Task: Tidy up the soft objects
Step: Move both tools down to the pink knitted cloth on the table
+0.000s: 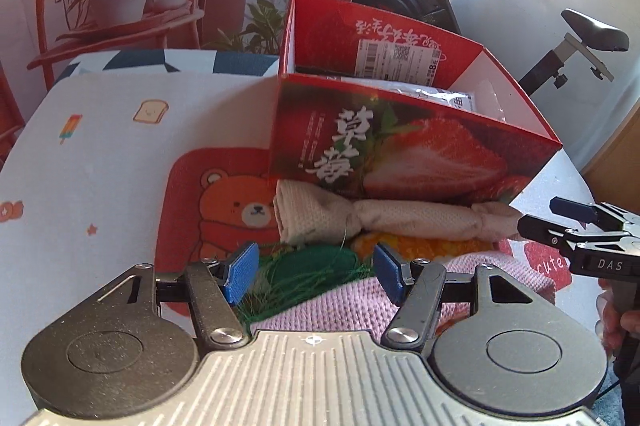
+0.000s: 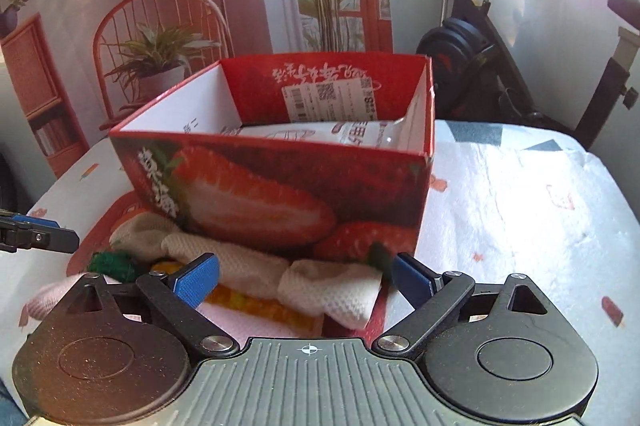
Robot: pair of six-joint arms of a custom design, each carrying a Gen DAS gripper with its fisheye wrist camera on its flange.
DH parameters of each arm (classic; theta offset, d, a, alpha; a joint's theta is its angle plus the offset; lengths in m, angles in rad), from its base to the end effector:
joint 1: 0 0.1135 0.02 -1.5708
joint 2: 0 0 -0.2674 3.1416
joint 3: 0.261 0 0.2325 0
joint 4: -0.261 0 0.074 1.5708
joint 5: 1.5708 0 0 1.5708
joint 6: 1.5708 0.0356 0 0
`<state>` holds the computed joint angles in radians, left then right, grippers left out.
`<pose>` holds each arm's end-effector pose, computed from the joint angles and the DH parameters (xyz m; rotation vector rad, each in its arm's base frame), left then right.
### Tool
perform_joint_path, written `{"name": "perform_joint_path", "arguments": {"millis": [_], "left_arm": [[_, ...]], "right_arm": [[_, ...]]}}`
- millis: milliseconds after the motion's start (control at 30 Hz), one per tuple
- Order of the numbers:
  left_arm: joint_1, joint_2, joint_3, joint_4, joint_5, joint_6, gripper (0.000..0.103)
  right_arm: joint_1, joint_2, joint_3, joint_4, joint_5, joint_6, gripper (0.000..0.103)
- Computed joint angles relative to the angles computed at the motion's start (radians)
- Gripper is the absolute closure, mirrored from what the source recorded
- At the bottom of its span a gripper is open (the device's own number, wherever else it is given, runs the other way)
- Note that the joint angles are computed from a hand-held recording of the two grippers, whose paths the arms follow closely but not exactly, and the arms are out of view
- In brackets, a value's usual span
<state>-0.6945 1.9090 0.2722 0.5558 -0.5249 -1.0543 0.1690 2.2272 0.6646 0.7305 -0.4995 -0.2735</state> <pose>0.1675 -0.1163 0.0452 -0.5965 2.3663 -0.0472 0.3085 0.0699 0.0234 -0.7351 2.2208 0.5459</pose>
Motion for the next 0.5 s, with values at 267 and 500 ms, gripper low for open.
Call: {"name": "perform_joint_path", "arguments": {"millis": [267, 500], "left_arm": [[-0.135, 0.141, 0.003, 0.088, -0.059, -0.209, 0.03], [-0.177, 0.193, -0.012, 0.148, -0.089, -0.306, 0.028]], "right_arm": [[0.021, 0.119, -0.111, 0.206, 0.011, 0.059, 0.018], [-0.002, 0.21, -0.17, 0.361, -0.004, 0.092, 0.018]]}}
